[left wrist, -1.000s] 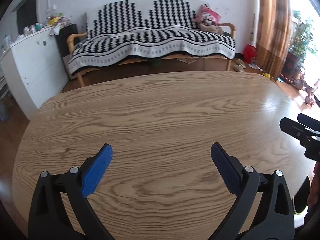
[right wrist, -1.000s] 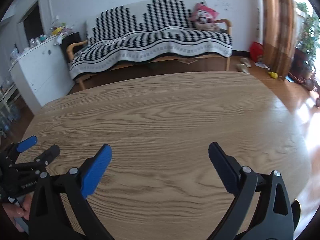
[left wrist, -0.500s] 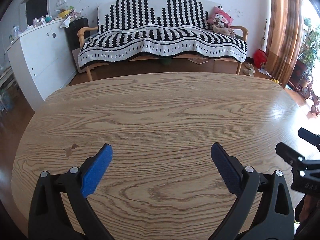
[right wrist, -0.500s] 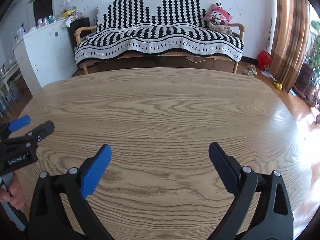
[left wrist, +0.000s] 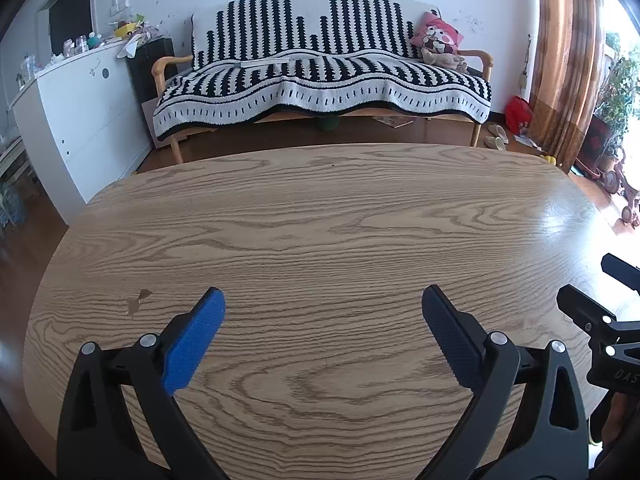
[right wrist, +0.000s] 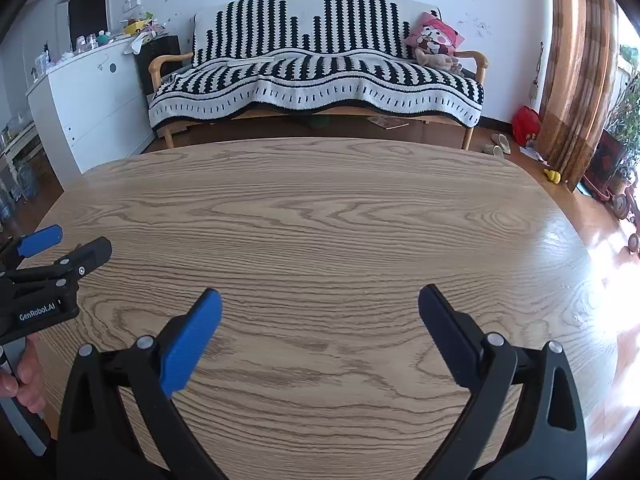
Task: Collect trash
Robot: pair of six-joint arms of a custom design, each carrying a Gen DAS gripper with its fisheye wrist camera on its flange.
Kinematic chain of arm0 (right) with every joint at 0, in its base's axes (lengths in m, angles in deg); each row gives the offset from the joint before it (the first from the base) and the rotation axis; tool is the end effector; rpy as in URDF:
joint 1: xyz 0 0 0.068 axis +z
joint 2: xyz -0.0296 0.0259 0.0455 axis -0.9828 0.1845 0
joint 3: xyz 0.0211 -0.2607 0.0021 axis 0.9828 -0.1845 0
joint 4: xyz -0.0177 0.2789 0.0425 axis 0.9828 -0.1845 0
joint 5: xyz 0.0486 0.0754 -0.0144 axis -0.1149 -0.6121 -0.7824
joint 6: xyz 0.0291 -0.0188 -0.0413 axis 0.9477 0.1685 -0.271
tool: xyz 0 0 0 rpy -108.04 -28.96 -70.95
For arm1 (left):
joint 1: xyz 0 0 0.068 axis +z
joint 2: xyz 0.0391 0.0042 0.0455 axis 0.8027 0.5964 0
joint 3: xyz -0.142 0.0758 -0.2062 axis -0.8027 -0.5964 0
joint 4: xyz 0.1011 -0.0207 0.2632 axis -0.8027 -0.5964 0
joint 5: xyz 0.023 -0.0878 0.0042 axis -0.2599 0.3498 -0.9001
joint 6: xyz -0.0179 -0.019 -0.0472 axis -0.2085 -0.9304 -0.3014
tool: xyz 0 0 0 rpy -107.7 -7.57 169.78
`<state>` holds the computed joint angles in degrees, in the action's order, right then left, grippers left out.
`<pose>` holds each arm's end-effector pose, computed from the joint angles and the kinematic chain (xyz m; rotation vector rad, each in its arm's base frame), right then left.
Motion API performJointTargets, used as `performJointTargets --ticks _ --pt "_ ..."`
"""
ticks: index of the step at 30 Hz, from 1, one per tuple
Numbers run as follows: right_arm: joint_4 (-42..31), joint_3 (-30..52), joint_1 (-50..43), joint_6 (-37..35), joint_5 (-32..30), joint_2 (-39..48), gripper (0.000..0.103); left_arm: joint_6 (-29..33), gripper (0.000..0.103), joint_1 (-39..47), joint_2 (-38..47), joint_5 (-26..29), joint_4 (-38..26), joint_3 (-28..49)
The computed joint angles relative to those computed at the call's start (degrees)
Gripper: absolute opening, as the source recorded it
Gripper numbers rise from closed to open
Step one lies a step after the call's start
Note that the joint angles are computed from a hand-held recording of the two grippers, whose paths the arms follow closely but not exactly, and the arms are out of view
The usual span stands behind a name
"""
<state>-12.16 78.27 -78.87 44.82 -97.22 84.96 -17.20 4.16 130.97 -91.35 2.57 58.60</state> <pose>0.3297 0.0223 0.2882 -1.0165 2.1717 0.4319 0.1655 -0.1532 0.2664 -0.9002 2.2114 0.4094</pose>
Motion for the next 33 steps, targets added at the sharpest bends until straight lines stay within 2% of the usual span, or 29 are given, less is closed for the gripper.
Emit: performJointTargets --ticks 33 --pt "-0.7 0.7 -0.5 -0.6 -0.1 0.4 0.096 -0.6 0.096 -0.3 0.1 0.0 -0.5 0.3"
